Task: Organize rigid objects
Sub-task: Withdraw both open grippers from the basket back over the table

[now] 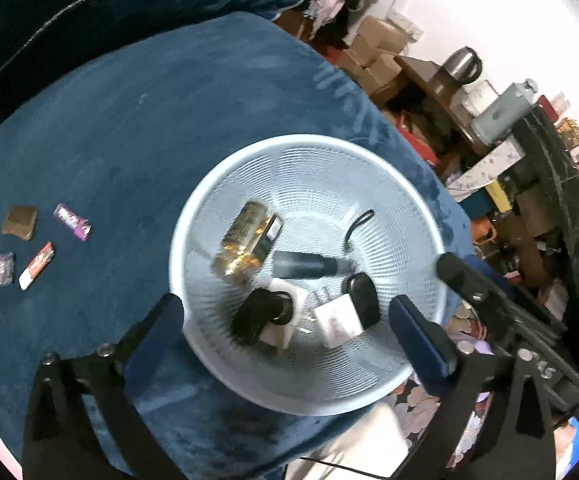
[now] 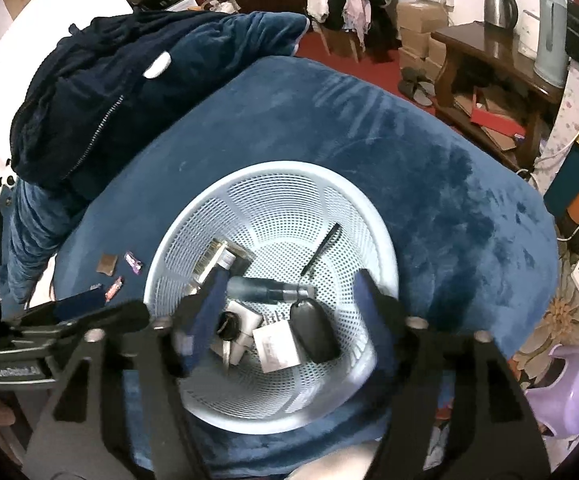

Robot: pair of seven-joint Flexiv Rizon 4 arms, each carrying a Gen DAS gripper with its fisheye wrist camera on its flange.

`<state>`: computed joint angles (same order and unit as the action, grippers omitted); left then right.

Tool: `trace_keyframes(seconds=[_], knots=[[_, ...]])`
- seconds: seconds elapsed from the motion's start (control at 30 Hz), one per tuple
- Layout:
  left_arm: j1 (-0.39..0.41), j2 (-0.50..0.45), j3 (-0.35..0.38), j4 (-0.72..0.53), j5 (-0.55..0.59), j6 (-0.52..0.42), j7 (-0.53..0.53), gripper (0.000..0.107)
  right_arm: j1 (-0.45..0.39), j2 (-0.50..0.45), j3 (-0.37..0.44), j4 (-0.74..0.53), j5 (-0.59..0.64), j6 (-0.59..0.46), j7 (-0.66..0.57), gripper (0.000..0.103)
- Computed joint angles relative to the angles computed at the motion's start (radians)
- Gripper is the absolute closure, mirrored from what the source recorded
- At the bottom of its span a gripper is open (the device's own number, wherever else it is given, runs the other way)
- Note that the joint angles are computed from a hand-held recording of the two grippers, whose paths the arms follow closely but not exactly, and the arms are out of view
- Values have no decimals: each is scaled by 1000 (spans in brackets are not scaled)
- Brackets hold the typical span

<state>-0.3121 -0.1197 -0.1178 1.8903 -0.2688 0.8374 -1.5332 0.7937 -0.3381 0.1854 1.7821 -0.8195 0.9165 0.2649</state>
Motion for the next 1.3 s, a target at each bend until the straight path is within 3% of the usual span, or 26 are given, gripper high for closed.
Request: trace_keyframes(seconds=[0.1, 0.13, 0.33, 1.3], knots=[[-1, 14, 14, 11, 62, 0, -44, 4, 1, 0, 2, -1, -2, -3, 0, 1], [2, 21, 18, 22, 70, 4, -52, 4, 2, -2, 6, -5, 6, -11, -10, 0], [18, 50, 31, 65, 113, 23, -76, 4, 20, -21, 17, -43, 56, -77, -62, 0], [59, 136, 47, 175, 56, 38, -29, 4, 81, -61, 13, -122, 93, -151, -106, 0]])
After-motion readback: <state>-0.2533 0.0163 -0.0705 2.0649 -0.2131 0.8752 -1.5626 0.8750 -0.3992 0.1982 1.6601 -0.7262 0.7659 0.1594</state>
